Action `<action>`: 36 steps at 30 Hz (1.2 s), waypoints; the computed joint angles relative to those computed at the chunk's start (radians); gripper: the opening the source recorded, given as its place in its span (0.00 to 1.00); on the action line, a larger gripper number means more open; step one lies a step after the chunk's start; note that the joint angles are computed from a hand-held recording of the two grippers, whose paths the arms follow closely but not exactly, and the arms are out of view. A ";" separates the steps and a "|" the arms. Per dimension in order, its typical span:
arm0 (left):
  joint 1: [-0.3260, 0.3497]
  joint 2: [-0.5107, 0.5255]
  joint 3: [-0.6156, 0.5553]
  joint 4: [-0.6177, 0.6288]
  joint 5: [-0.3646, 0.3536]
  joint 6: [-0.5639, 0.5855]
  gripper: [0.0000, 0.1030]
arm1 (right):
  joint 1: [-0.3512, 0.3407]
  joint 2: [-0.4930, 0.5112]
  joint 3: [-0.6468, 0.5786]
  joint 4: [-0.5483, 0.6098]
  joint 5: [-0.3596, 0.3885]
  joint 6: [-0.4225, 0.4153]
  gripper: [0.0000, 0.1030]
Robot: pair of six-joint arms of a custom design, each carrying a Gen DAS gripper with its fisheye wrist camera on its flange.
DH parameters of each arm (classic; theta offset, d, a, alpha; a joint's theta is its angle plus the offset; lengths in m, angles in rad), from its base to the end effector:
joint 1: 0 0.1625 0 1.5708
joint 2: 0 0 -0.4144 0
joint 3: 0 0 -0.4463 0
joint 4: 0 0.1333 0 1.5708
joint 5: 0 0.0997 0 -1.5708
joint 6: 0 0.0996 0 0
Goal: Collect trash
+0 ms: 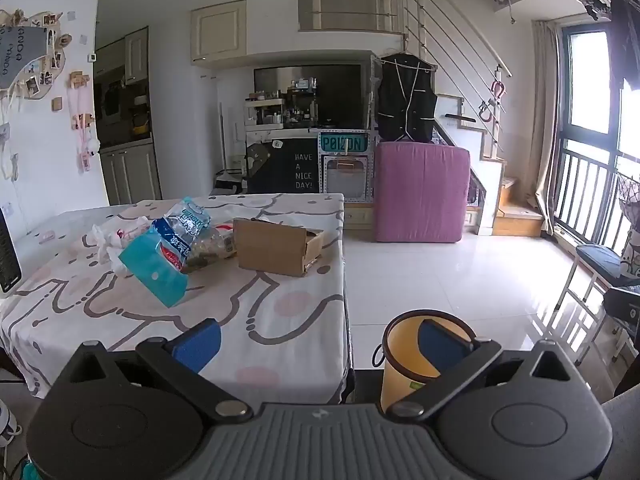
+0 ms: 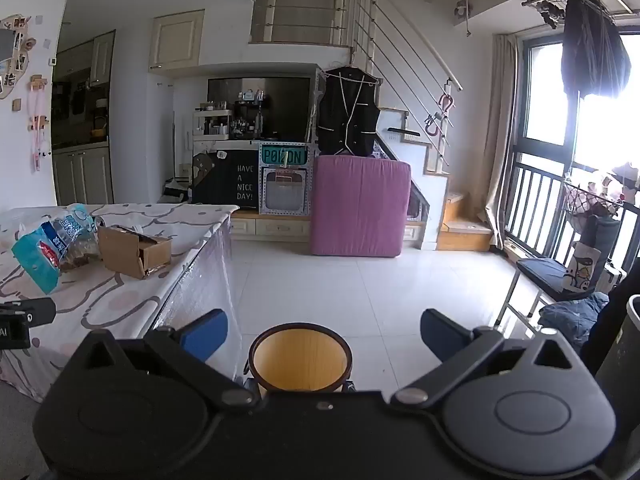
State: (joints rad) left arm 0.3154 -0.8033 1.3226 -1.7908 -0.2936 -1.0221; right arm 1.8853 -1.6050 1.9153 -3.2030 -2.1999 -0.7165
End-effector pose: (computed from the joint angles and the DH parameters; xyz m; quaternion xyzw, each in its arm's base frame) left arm -0.6535 -0.4537 0.1823 0.1807 0.7782 -0.4851 0.3555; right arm 0.2299 -0.4651 0.5172 0.2048 -0.7468 0.5232 0.3559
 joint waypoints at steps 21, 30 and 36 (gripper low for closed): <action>0.001 0.001 -0.001 -0.002 -0.002 0.005 1.00 | -0.003 -0.003 -0.005 0.020 -0.001 0.017 1.00; 0.001 0.000 0.000 -0.003 -0.001 0.005 1.00 | -0.002 -0.002 -0.006 0.022 -0.003 0.019 1.00; 0.001 0.000 0.000 -0.003 -0.001 0.006 1.00 | -0.002 -0.001 -0.005 0.020 -0.004 0.019 1.00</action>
State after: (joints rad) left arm 0.3166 -0.8030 1.3226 -1.7942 -0.2949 -1.0163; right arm 1.8833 -1.6060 1.9101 -3.1828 -2.2038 -0.6976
